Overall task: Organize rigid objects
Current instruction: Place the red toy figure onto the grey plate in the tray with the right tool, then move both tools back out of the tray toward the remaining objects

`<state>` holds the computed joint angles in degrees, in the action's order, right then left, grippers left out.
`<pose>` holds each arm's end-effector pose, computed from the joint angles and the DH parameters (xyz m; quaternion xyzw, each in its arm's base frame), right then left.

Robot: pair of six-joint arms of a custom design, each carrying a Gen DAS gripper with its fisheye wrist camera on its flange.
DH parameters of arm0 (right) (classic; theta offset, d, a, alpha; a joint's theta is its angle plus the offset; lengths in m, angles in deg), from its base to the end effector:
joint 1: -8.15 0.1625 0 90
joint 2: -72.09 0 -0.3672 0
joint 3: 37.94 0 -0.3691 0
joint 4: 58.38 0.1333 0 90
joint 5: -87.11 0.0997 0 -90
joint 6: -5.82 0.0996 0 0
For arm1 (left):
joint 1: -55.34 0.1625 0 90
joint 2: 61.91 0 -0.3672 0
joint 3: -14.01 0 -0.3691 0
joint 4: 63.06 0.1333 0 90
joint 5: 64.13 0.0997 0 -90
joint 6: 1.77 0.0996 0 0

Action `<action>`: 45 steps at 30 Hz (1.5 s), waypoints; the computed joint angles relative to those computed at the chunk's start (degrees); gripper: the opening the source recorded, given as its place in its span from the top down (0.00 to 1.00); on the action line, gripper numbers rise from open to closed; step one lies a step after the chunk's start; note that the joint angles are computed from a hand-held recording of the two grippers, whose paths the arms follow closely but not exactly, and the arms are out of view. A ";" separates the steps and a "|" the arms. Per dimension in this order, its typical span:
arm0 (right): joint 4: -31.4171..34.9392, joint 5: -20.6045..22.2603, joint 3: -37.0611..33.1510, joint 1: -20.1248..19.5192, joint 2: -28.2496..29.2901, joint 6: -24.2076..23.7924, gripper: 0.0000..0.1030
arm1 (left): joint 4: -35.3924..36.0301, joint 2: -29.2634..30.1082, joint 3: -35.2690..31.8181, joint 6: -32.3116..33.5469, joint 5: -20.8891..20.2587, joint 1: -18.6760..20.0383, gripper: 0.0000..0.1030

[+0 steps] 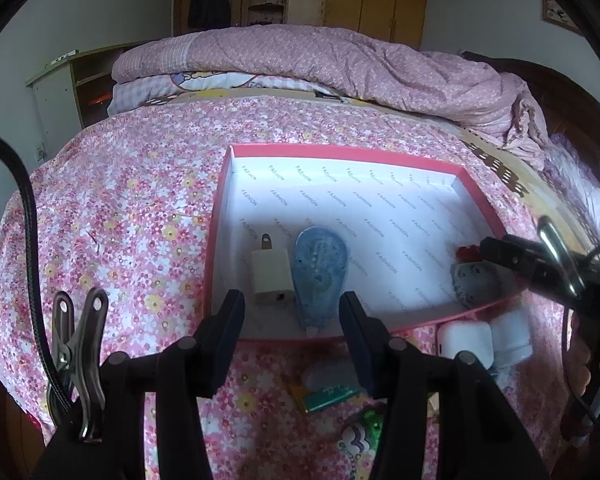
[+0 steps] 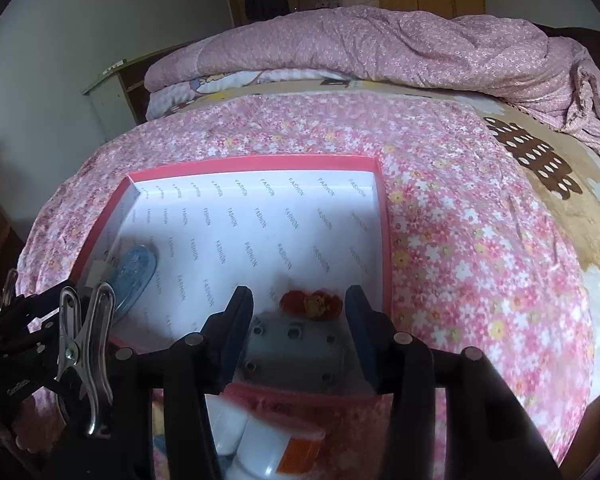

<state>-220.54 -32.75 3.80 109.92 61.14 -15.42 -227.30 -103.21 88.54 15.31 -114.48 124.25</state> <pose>0.2471 -0.7754 0.0444 0.1696 -0.8926 0.3202 0.2684 -0.0719 -0.7334 0.2101 0.1758 0.8715 -0.3404 0.3059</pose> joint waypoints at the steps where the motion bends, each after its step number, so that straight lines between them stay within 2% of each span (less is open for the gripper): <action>1: -1.10 0.37 1.97 0.13 -1.00 0.04 0.52 | -0.15 -0.26 0.36 -0.02 -0.13 -0.02 0.50; 7: -8.08 0.74 11.79 0.86 -5.58 -1.25 0.52 | -0.47 -2.39 3.24 -0.84 -0.97 -0.42 0.50; 22: -17.26 1.95 31.32 0.04 -14.15 2.22 0.52 | 0.30 -7.84 11.42 -2.93 -2.42 -0.28 0.49; 33: -20.59 -0.26 36.14 0.10 -14.44 -0.28 0.52 | 2.32 -9.99 16.27 -4.10 -4.74 -0.53 0.49; 45: -20.86 -0.26 37.48 -0.64 -13.92 -1.36 0.52 | 2.89 -7.28 15.69 -2.80 -5.96 -0.72 0.50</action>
<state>-241.40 -33.01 41.28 109.28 47.22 -16.78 -224.42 -110.49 104.22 12.50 -120.44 123.54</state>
